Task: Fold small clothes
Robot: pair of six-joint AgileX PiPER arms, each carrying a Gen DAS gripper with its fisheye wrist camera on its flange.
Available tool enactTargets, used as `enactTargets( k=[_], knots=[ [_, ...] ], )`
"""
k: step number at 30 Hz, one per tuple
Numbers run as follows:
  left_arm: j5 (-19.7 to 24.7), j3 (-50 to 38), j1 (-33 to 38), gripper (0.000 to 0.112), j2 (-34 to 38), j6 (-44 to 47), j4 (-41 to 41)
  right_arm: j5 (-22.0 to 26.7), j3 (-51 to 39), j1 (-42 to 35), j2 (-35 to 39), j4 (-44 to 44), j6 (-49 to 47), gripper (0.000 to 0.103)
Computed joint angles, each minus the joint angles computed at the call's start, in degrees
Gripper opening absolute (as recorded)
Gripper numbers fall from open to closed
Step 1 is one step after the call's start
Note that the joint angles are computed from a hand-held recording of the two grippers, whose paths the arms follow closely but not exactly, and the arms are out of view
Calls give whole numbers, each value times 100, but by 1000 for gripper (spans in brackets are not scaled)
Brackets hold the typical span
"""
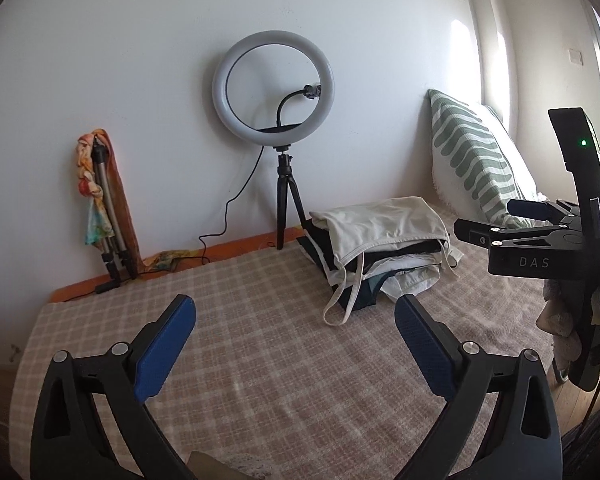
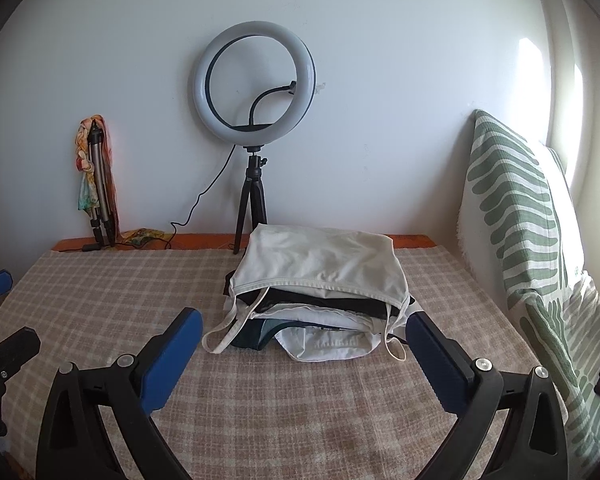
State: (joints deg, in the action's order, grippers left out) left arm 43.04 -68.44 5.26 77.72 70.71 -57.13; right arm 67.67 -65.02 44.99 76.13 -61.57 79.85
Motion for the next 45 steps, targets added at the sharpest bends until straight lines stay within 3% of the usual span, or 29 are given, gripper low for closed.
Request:
enactTargets(
  k=[4, 8, 45],
  knots=[
    [0, 143, 120, 103, -53, 251, -326, 31, 80, 49, 52, -131, 182, 103],
    [151, 31, 162, 103, 41, -13, -189, 21, 125, 59, 64, -152, 228, 103],
    [64, 180, 139, 103, -69, 222, -139, -68, 209, 117, 169, -297, 519, 103]
  ],
)
